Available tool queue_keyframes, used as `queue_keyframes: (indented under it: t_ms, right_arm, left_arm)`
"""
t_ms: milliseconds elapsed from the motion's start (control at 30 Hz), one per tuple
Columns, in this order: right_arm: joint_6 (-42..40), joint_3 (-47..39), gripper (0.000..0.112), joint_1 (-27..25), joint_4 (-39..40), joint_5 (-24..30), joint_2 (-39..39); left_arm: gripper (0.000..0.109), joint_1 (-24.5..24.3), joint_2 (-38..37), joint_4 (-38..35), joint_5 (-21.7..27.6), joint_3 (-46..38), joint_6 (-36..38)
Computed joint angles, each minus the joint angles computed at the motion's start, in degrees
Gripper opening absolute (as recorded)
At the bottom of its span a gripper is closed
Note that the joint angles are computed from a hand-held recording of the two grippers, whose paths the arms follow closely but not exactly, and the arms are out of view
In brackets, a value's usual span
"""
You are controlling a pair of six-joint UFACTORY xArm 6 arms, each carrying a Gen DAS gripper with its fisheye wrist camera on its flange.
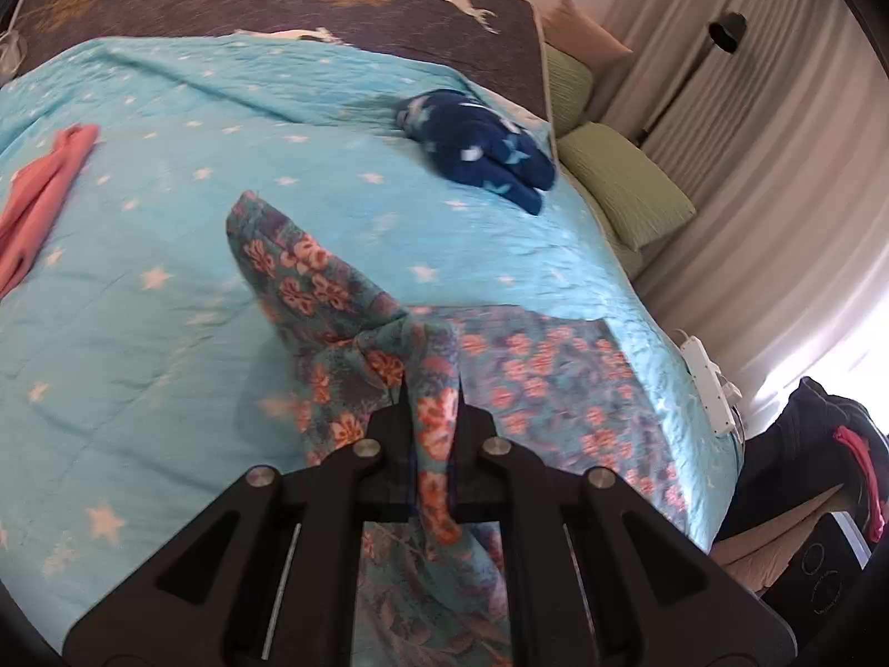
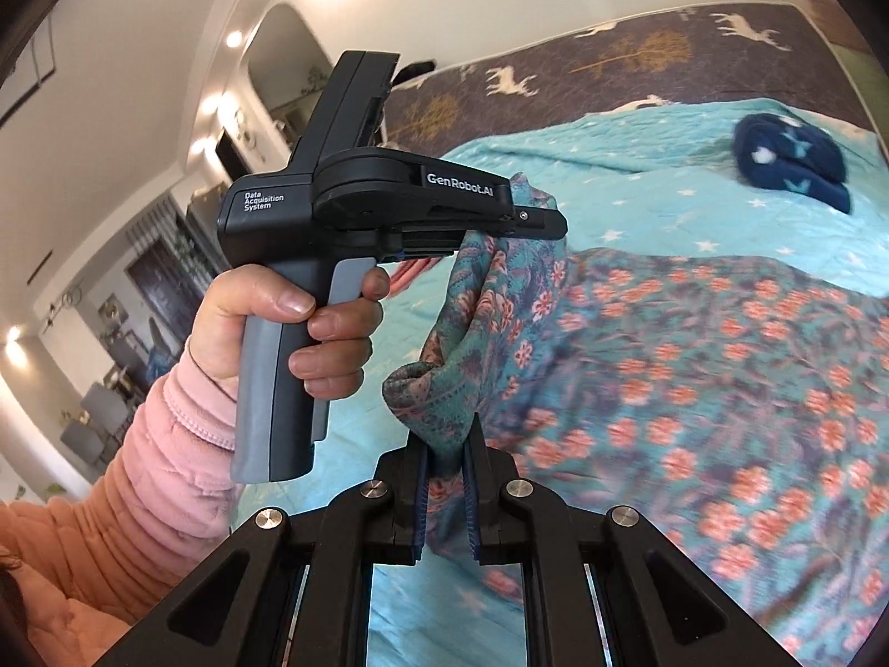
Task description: Fold small clothes
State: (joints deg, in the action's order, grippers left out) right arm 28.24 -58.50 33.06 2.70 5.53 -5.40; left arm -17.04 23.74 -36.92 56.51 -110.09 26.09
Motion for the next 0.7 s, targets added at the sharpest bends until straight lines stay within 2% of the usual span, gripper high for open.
queue_keyframes:
  t_ms: [133,367,467,600,700]
  right_arm:
    - [2.19,6.66,0.010,-2.47,-0.17,-2.93,-5.79]
    - [25.89,18.21,0.010,-9.57,-23.19,-2.65,-18.55]
    - [32.91,22.65,0.010,-11.85,-29.20,-0.44,-24.71]
    - [34.25,28.12,0.010,-13.84,-27.81,2.77,-31.53]
    - [31.05,32.19,0.010,-14.78,-21.10,3.70,-35.46]
  left_arm:
    - [0.008,-3.75,0.38,0.77,-0.94,-0.88,-0.73]
    - [0.008,-10.11,4.84,0.69,2.28,-7.60,-1.68]
    - [0.008,-13.10,7.47,1.03,4.37,-10.97,-2.10]
    - [0.008,-16.46,10.57,1.80,6.64,-14.21,-2.98]
    - [0.008,-18.44,11.36,3.91,7.56,-14.27,-3.57]
